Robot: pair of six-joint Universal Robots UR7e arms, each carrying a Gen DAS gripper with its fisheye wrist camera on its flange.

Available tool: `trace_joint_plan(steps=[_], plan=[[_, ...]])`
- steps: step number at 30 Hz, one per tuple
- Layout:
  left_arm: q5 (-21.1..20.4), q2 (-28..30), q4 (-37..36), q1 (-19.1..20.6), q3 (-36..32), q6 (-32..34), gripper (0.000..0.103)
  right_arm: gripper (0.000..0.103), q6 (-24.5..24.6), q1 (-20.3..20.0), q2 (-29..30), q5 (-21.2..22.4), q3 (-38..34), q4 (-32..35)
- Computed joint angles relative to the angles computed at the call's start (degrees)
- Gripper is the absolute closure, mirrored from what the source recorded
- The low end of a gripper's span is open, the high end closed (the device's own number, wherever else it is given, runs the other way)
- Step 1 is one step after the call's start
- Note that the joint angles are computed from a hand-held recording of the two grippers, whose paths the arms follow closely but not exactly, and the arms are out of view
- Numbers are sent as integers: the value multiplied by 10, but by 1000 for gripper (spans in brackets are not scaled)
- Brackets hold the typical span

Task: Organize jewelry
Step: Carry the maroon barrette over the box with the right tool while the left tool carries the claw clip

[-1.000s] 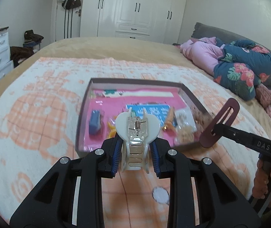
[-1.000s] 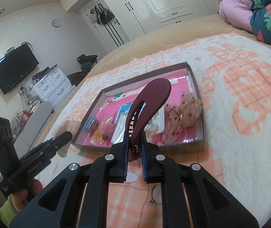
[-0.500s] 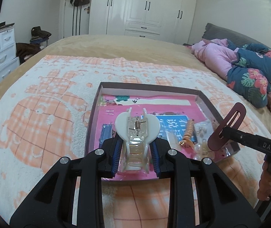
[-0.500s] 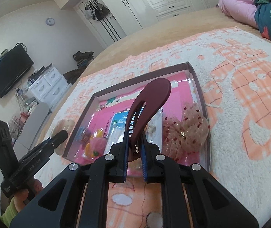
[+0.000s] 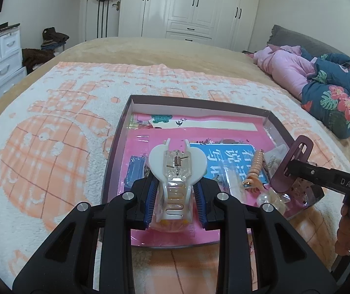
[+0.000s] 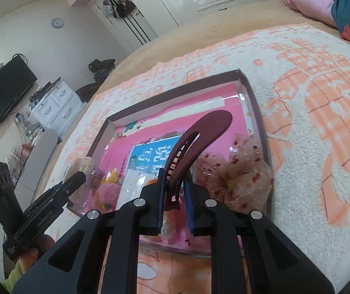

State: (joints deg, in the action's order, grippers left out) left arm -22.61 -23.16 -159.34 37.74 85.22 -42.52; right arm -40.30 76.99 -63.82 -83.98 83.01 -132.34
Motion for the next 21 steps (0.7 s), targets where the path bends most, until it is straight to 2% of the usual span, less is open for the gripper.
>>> trace_joint_plan(steps=[11, 12, 15, 19, 21], plan=[[-3, 5, -3, 3, -6, 6, 82, 84, 16, -6, 1, -3, -6, 4], [-3, 5, -4, 2, -7, 7, 82, 82, 15, -5, 0, -5, -4, 0], [-4, 6, -11, 1, -6, 13, 80, 68, 13, -5, -5, -7, 2, -10], [0, 7, -13, -5, -5, 18, 77, 66, 12, -6, -13, -8, 12, -22], [4, 8, -17, -9, -6, 24, 72, 63, 9, -8, -19, -4, 18, -26]])
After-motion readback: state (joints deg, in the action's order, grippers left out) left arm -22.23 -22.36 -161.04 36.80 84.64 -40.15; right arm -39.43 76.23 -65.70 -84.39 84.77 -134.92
